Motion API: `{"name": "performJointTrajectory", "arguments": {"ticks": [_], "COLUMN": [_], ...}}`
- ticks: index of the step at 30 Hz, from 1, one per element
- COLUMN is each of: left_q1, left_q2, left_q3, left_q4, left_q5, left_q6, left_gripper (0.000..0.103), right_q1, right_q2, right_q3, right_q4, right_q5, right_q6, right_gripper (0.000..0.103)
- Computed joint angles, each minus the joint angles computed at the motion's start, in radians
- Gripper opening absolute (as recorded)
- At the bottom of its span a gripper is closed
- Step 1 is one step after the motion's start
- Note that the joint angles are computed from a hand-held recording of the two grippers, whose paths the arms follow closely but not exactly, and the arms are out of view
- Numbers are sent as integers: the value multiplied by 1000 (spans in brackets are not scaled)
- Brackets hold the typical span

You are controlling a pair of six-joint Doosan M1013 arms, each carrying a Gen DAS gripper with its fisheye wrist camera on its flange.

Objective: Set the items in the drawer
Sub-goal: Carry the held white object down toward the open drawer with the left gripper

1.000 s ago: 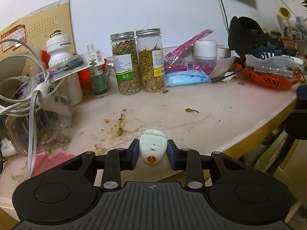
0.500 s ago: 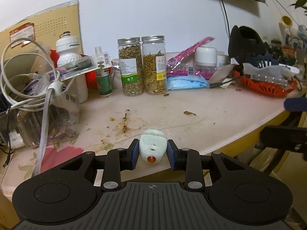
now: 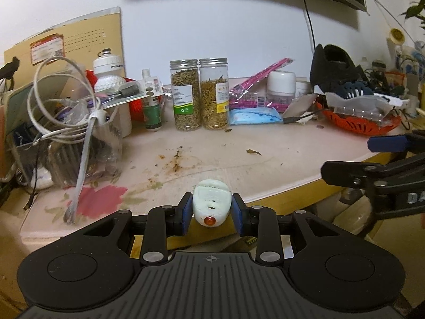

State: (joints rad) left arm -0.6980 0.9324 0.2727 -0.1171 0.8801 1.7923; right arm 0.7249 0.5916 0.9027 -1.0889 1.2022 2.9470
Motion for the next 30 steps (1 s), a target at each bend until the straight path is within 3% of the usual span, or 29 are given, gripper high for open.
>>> {"name": "performJointTrajectory", "arguments": {"ticks": [6,10,15,20,30], "left_q1": [-10,-13,-17,-26,-28], "left_q2": [-95,-122,-127,-132,-108], "left_q3": [170,218,233,250,206], "left_q4": [62,70,133,300,473], "left_q5": [-116,-142,-139,-154,-81], "left_q6": [-83,-103,-170,-316,-500], "left_gripper": [29,29,29,29,29], "right_q1": [2,3,4,4,5], "right_q2": [0,2,5,9,18], "right_q3": [-2,-5,-11,-18,-31], "right_q4": [-2,-3,0,4,12], "right_q5": [-1,-3,-4,3,18], "right_q6": [-7,-13,-23,-35,-59], "right_gripper": [103,103,103,103,103]}}
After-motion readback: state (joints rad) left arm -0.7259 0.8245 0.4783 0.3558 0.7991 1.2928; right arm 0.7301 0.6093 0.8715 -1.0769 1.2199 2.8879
